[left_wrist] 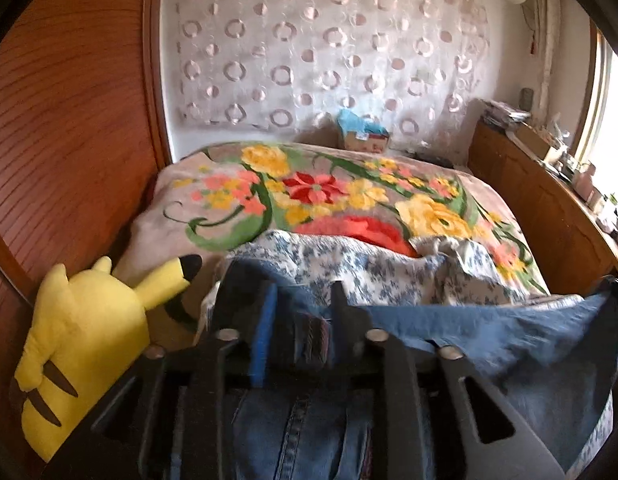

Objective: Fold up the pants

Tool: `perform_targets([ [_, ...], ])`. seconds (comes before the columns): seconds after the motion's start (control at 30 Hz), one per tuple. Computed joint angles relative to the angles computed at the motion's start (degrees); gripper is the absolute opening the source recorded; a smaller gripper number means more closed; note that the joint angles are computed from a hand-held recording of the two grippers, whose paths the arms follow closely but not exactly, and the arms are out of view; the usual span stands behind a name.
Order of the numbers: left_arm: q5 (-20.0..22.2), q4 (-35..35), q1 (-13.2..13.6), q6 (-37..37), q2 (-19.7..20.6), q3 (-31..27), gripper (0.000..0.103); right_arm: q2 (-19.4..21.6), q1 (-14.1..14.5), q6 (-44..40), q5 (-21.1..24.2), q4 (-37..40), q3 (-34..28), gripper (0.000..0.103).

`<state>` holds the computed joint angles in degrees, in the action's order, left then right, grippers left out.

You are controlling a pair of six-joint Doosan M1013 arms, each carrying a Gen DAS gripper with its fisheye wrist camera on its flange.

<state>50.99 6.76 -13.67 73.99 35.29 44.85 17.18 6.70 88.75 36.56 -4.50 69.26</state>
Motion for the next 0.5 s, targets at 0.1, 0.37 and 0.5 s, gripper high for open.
perform_targets([
  [0.1,-0.35,-0.97,0.09,2.27,-1.52,2.15,0.051,1.09,0.16,1.62,3.45,-1.91,-2.86,0.011],
  [0.37,-3.41,-1.67,-0.48,5.18,-7.21,10.99,0.064,-2.92,0.34,-1.19,6.26,1.43,-0.54,0.036],
  [0.5,-4.80,-5.10,-0.44,7.86,-9.81,15.40,0.073,-6.05,-0.69,-4.35,8.06,5.75,2.56,0.037],
])
